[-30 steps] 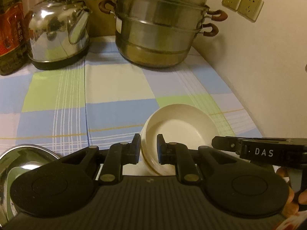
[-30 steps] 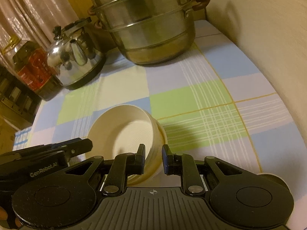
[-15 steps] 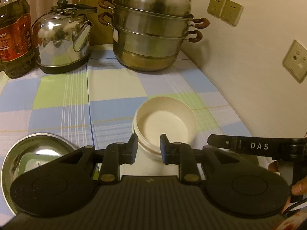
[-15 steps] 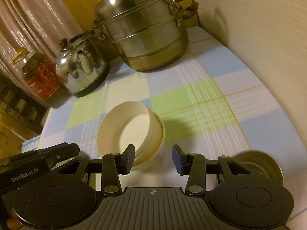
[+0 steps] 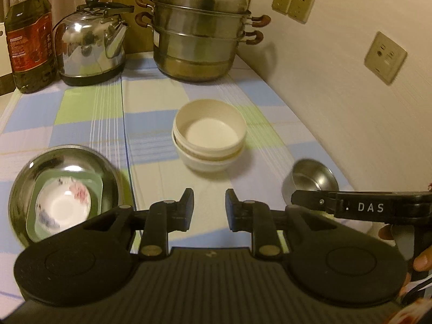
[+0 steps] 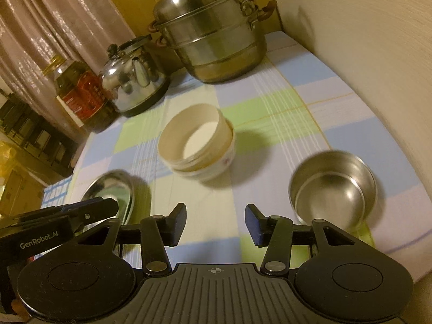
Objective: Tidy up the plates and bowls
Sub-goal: 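Open the right gripper and lift it off the stacked bowls, then move the right gripper over to the small steel pot rim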
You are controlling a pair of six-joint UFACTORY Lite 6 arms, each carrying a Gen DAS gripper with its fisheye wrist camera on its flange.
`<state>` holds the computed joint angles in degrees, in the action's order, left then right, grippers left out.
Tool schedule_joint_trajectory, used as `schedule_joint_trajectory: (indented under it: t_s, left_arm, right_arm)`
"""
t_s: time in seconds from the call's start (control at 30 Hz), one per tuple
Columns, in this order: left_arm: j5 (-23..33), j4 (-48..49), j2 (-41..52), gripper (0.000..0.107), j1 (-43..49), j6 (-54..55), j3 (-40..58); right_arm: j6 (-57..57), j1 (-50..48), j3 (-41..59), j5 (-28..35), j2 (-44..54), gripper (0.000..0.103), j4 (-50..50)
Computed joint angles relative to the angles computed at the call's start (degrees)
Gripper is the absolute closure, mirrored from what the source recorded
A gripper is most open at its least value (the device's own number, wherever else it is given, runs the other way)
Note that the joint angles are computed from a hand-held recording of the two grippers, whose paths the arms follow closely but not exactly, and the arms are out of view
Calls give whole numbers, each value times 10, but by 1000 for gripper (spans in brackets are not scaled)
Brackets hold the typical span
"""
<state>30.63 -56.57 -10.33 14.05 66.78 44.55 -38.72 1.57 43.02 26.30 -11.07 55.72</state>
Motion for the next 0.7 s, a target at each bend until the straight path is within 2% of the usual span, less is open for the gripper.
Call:
schedule_joint_trajectory:
  t_s: [0.37,0.7]
  left_arm:
    - [36,72,-157,85,10,-66,-135]
    - [52,126,-247,85,-7,-134,-196]
  right_arm:
    - [63,-22,-141,51,-188,54,-93]
    - [100,-52,-209,105,-298,54,-158]
